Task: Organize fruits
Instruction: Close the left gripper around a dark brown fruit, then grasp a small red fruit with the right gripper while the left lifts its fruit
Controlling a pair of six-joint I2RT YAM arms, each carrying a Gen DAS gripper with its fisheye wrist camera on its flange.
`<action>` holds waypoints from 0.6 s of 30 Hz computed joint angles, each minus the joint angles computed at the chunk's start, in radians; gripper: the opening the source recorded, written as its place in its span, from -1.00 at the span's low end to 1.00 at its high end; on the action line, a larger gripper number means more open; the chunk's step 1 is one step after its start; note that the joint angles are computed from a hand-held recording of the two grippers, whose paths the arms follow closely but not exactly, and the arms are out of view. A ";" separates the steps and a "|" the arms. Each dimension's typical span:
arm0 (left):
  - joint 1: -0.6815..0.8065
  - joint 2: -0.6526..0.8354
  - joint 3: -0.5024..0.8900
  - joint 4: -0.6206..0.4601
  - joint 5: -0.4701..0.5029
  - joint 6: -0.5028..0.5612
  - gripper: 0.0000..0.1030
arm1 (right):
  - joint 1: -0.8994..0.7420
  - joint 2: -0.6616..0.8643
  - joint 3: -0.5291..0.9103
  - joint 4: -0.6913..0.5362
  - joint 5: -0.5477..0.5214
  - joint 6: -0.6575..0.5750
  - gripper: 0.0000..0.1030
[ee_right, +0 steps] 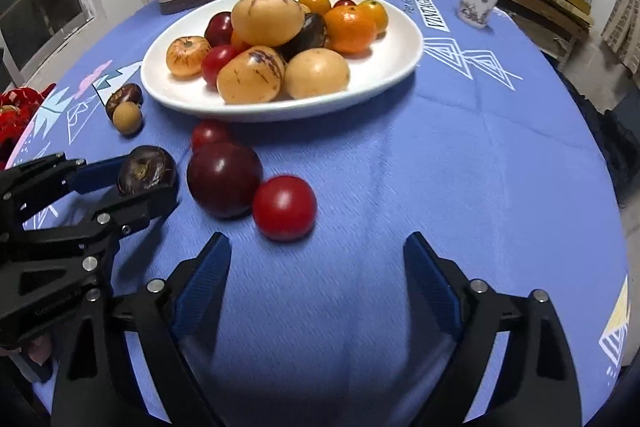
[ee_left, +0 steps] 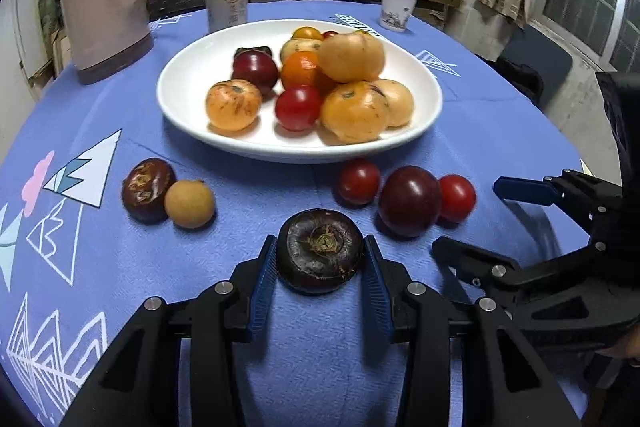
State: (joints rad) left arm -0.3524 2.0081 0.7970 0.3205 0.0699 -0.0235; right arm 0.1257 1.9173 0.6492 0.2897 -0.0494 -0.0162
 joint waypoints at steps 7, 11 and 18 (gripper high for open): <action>-0.009 -0.001 -0.006 0.010 -0.015 0.007 -0.16 | 0.003 -0.016 -0.005 0.016 -0.030 -0.020 -0.45; -0.008 -0.002 -0.010 0.015 -0.014 0.006 -0.16 | -0.018 -0.042 -0.058 0.052 -0.068 -0.003 -0.45; -0.011 -0.001 -0.007 0.009 -0.022 0.002 -0.16 | -0.074 -0.132 -0.155 0.079 -0.144 0.000 -0.45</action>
State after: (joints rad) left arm -0.3631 2.0067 0.7895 0.3299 0.0482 -0.0210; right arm 0.0518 1.7857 0.4947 0.3689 -0.1934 -0.0165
